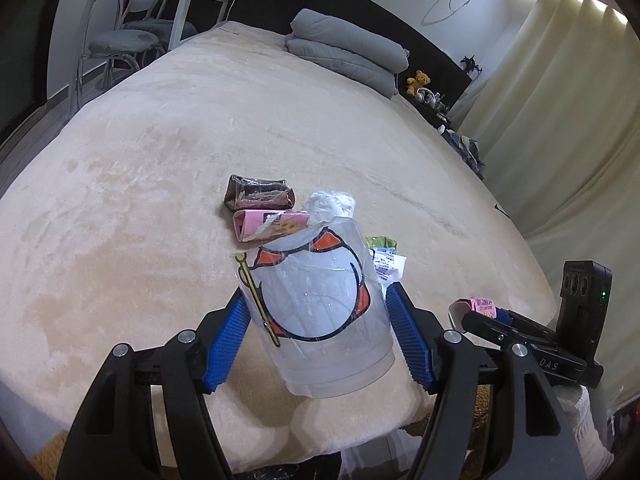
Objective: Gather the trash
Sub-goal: 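Grasp the clear plastic cup with left tool while right tool grasps the pink cookie box, then carry the cup with left tool while right tool carries the cookie box to the bin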
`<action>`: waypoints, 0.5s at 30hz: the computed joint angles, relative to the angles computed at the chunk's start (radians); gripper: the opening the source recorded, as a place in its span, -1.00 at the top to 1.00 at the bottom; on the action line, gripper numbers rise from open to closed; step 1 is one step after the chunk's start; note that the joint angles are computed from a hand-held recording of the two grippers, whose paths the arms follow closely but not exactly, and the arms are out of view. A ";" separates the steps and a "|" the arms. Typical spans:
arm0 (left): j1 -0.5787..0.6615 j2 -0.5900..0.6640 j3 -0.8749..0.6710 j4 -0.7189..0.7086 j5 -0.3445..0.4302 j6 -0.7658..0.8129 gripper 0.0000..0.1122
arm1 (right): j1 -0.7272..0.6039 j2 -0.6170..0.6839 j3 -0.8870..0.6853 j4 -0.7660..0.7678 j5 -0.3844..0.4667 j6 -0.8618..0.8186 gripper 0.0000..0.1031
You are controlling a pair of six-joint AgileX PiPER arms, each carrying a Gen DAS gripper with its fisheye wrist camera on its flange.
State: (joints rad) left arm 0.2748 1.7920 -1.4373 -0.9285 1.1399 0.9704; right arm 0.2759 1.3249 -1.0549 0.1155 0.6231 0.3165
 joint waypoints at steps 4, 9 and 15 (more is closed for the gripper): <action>0.030 -0.078 0.105 -0.053 -0.008 0.110 -0.20 | 0.044 -0.075 0.059 -0.068 -0.020 0.093 -0.31; 0.078 -0.155 0.221 -0.124 0.027 0.226 -0.20 | 0.088 -0.176 0.138 -0.157 -0.036 0.233 -0.32; 0.135 -0.237 0.350 -0.160 0.067 0.339 -0.20 | 0.174 -0.294 0.225 -0.304 -0.047 0.433 -0.32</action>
